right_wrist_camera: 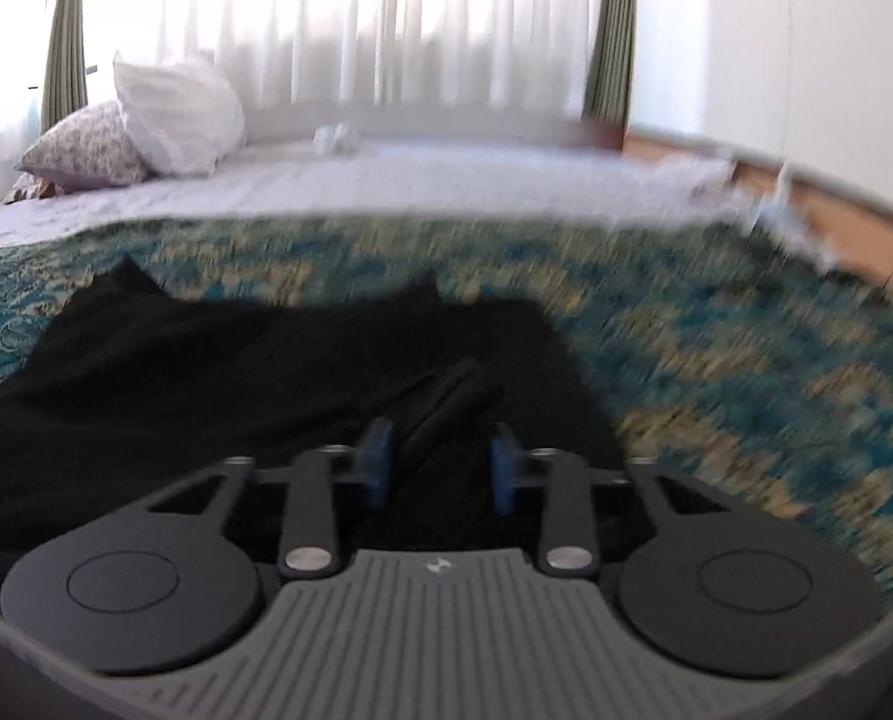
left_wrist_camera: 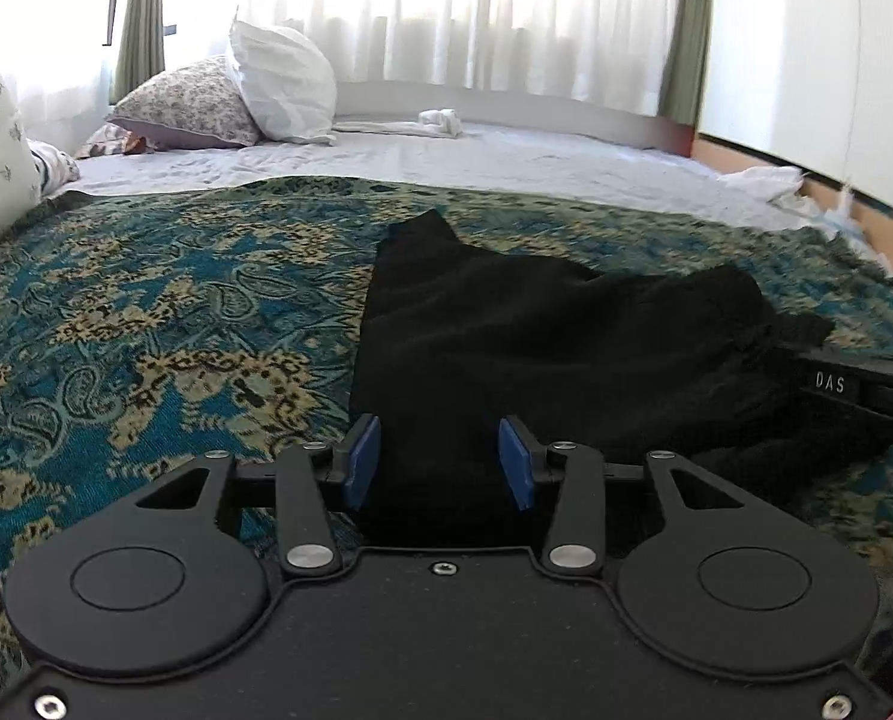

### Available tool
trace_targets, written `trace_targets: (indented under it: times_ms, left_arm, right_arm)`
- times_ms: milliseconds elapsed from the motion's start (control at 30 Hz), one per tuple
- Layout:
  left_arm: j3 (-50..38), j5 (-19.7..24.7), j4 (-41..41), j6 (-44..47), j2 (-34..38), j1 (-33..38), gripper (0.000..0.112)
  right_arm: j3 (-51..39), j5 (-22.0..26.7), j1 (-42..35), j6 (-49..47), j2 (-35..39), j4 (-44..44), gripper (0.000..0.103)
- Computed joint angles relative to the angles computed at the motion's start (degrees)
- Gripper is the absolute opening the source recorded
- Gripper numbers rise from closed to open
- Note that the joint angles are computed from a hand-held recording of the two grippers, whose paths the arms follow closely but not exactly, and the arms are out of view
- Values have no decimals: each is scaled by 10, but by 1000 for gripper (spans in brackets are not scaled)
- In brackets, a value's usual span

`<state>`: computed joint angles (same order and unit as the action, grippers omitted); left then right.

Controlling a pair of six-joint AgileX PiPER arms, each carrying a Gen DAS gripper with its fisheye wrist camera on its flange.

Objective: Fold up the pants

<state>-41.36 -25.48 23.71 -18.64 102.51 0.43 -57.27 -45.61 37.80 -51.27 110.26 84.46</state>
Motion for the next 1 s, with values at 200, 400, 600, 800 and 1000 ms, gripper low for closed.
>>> trace_targets:
  times_ms: [200, 400, 600, 800, 1000]
  left_arm:
    - [45, -20, 10, 30, -27, -2, 41]
    - [54, -48, 20, 26, -46, 11, 41]
    - [40, -19, 17, 50, -18, 5, 42]
    - [50, -42, 27, 55, -8, 14, 43]
    - [51, -42, 17, 68, -9, 11, 43]
  right_arm:
    - [37, -85, 44, 15, 17, 5, 32]
    - [47, -144, 67, 26, 23, 17, 37]
    - [106, -71, 23, 136, -34, -16, 76]
    - [187, -67, 39, 295, -84, -54, 77]
    - [191, -47, 55, 332, -85, -76, 77]
